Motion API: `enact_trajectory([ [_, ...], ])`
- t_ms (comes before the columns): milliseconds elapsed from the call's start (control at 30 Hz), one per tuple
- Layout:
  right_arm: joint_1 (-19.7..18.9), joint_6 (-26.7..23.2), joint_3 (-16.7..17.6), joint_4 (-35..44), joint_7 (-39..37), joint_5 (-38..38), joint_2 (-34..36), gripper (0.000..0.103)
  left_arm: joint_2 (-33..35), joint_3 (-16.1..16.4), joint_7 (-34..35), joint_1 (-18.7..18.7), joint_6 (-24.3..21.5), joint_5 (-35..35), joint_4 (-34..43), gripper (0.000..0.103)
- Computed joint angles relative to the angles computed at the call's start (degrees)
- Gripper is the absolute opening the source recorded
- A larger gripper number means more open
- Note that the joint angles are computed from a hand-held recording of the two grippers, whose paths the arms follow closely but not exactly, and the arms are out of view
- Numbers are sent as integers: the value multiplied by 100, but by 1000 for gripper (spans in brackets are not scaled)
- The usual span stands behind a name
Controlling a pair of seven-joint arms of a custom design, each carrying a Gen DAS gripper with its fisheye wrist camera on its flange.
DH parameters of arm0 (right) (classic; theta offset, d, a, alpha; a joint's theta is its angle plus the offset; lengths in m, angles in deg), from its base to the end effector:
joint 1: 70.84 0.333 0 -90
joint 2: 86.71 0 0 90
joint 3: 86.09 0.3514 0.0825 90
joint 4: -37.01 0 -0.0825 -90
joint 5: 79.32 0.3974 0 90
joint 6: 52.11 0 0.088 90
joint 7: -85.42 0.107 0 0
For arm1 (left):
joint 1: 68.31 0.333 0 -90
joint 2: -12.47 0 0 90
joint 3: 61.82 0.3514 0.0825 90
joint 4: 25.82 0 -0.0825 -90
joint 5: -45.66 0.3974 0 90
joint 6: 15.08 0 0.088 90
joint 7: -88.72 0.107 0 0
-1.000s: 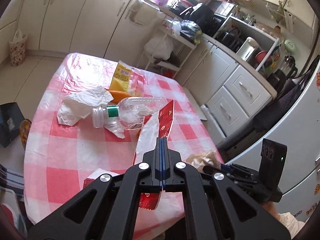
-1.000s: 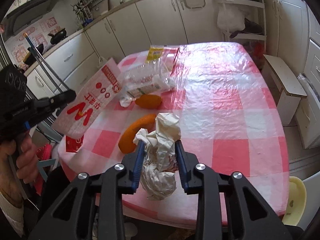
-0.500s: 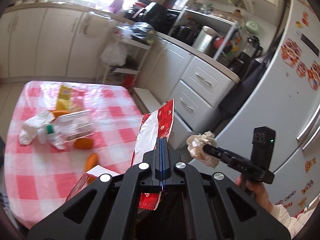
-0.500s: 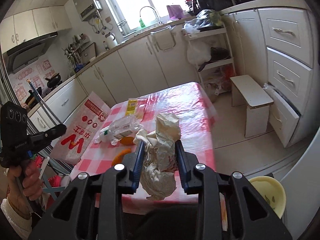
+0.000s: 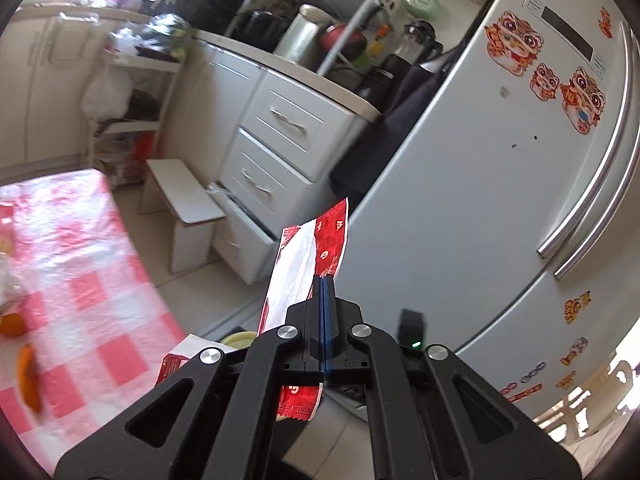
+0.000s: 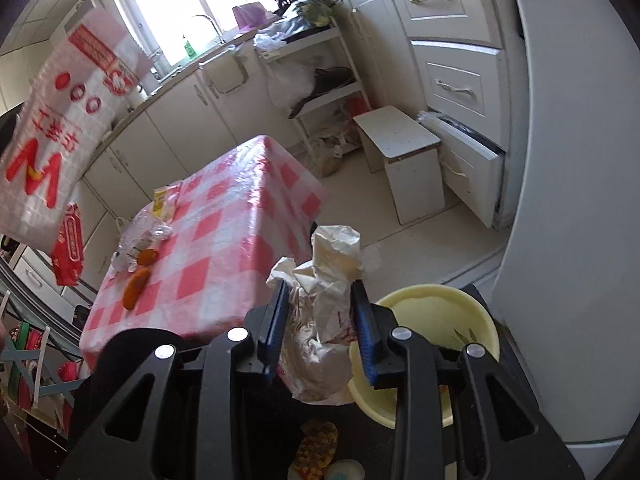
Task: Collect trash
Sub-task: 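Carry wrapper and tissue to the yellow bin and open both tools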
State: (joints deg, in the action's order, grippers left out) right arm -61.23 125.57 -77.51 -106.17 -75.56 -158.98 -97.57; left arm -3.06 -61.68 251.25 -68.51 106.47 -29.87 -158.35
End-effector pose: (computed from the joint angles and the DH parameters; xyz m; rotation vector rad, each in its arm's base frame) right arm 0.4075 0.2218 0.4205 -1.4912 1.8292 -0.4489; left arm 0.4885 -0.0441 0.5173 1.2650 -2.2386 1.6226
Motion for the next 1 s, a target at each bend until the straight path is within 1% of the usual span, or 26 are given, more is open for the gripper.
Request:
enact_trajectory([
  [100, -81, 16, -111, -216, -22, 63, 101, 33, 296, -166, -70, -159, -31, -93, 86, 0],
  [200, -196, 128, -204, -318, 237, -180, 270, 33, 710, -369, -235, -291, 8, -120, 208, 0],
  [300, -197, 197, -351, -324, 207, -181, 531, 33, 1216, -532, -578, -353, -33, -157, 370, 0],
  [433, -157, 248, -519, -278, 7, 20, 896, 33, 1903, -734, -1099, -347, 98, -162, 583, 0],
  [467, -138, 254, -560, -273, -97, 133, 986, 34, 2050, -792, -1228, -351, 215, -135, 634, 0],
  [500, -100, 248, -587, -275, -350, 416, 1053, 34, 2156, -828, -1302, -334, 298, -97, 667, 0],
  [600, -11, 255, -676, -293, -885, 991, 1292, 35, 2547, -996, -1723, -410, 817, 192, 856, 0],
  [667, 69, 317, -768, -283, -1146, 1290, 1453, 36, 2737, -1071, -2005, -416, 918, 494, 999, 1],
  [700, 99, 329, -778, -278, -1390, 1568, 1516, 37, 2808, -1101, -2168, -421, 989, 634, 1053, 3],
  [733, 127, 355, -795, -276, -1572, 1768, 1585, 38, 2876, -1129, -2360, -441, 1065, 819, 1105, 7],
  [767, 118, 358, -756, -290, -1858, 2086, 1641, 42, 2916, -1158, -2500, -444, 1111, 956, 1135, 19],
  [800, 42, 357, -636, -313, -2255, 2529, 1694, 51, 2924, -1190, -2559, -437, 1189, 1012, 1143, 26],
  [833, -41, 360, -509, -335, -2592, 2911, 1742, 55, 2865, -1221, -2557, -431, 1326, 1005, 1084, 37],
  [867, -139, 360, -367, -359, -2910, 3270, 1761, 58, 2799, -1247, -2478, -396, 1382, 923, 1035, 43],
  [900, -167, 342, -300, -385, -3094, 3506, 1762, 60, 2691, -1264, -2353, -361, 1443, 808, 957, 46],
  [933, -114, 328, -329, -408, -3145, 3611, 1737, 61, 2603, -1263, -2276, -351, 1504, 762, 903, 51],
  [1000, 103, 326, -508, -460, -3063, 3625, 1621, 66, 2270, -1243, -2045, -364, 1827, 614, 678, 68],
])
